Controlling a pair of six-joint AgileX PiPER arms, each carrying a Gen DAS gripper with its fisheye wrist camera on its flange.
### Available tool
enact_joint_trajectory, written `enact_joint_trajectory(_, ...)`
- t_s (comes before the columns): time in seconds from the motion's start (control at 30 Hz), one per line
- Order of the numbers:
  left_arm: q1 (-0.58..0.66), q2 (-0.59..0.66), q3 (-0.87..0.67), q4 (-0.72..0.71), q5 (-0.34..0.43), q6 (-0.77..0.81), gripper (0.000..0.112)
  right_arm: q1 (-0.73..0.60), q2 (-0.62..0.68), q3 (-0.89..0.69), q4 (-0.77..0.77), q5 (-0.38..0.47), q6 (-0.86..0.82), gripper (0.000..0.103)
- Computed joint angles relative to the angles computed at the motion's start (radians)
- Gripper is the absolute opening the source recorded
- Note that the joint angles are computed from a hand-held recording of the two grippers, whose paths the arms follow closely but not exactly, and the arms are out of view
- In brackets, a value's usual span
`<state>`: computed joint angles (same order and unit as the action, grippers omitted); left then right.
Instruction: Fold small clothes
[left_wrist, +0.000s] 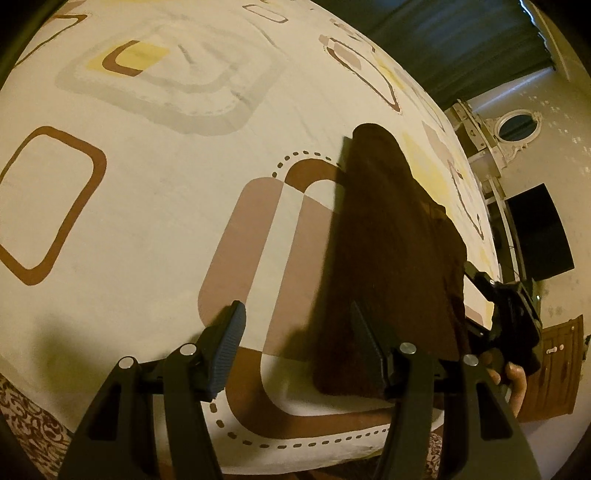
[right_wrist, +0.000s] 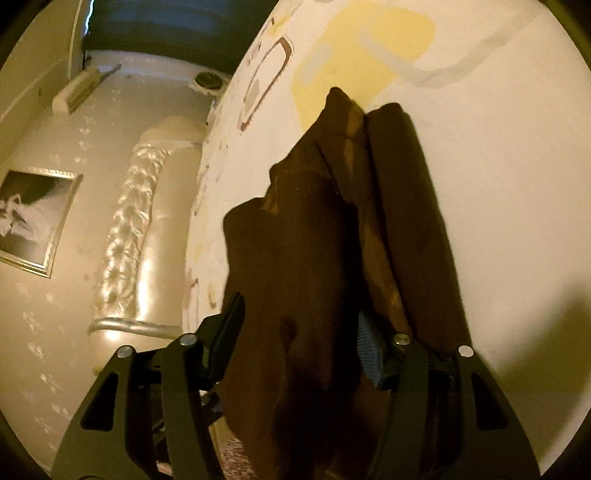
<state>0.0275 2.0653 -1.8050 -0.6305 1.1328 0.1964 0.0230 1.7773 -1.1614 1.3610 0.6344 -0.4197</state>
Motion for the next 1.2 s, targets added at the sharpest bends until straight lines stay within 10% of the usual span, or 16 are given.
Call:
enact_joint_trajectory(0.13, 0.000, 0.004, -0.007, 0.000, 0.003, -0.007, 0.059, 0.006, 0.056, -0.104, -0.160, 0.022, 0.118, 0.013)
enact_joint_trajectory(0.23, 0.000, 0.009, -0.021, -0.011, 0.015, -0.002, 0.059, 0.018, 0.062, -0.192, -0.321, 0.033, 0.213, 0.010)
enact_joint_trajectory(0.5, -0.041, 0.031, -0.078, -0.010, 0.013, 0.011, 0.065, -0.044, 0.059, -0.278, -0.373, 0.056, 0.192, 0.009)
enact_joint_trajectory(0.83, -0.051, 0.071, -0.112, 0.010, 0.023, 0.003, 0.066, -0.147, 0.109, -0.113, -0.042, 0.079, -0.046, 0.015)
enact_joint_trajectory(0.97, -0.020, 0.030, -0.055, -0.041, 0.022, 0.074, 0.066, -0.171, -0.033, 0.026, 0.012, 0.078, -0.108, 0.037)
enact_joint_trajectory(1.2, -0.004, -0.088, 0.123, -0.108, 0.016, 0.273, 0.066, -0.178, -0.305, 0.321, -0.027, 0.109, -0.089, 0.040)
